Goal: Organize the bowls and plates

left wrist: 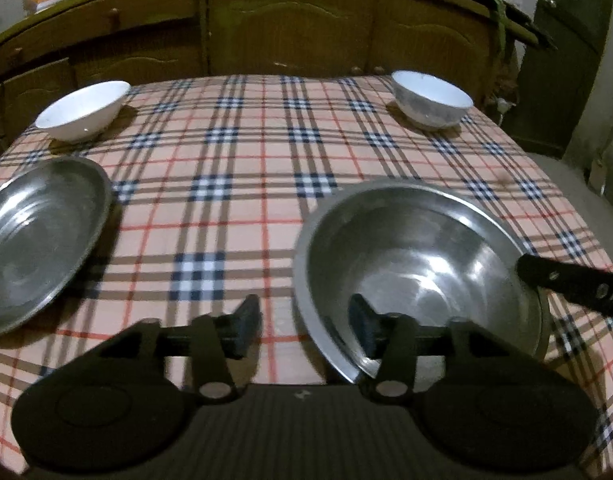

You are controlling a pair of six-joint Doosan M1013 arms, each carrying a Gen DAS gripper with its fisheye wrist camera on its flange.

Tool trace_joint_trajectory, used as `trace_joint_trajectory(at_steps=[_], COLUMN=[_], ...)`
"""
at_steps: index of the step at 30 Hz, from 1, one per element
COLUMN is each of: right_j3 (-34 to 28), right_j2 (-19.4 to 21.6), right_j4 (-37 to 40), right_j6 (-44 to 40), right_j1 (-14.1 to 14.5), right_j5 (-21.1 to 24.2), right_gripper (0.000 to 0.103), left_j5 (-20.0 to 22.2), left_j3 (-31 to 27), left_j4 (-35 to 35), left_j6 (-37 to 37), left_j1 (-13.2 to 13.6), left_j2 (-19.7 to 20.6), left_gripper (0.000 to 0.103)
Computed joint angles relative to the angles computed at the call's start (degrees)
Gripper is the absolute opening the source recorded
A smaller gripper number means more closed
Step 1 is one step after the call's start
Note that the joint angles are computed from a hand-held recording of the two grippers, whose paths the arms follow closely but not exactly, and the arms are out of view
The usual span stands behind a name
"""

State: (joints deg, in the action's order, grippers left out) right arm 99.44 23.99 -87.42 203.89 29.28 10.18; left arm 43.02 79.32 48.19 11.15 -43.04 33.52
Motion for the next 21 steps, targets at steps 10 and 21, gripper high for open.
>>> trace_joint_trajectory(at_steps=[10,21], right_j3=[-1.6,-6.7], right_j2=[-1.0,0.6], right_j4=[-14.2,-1.4], right_j6=[12.4,-4.3], right_j1=[0.6,3.3], right_j5=[-2.2,-5.6], right_gripper=[0.055,0.058], left_j5=[2.9,4.2], left_j3=[1.0,2.8], left_j4=[4.7,7.9], left_j6=[-2.7,-5.5], left_j1=[0.4,1.6], left_j2=[-2.7,-5.6], left_gripper=[0.071,0.072])
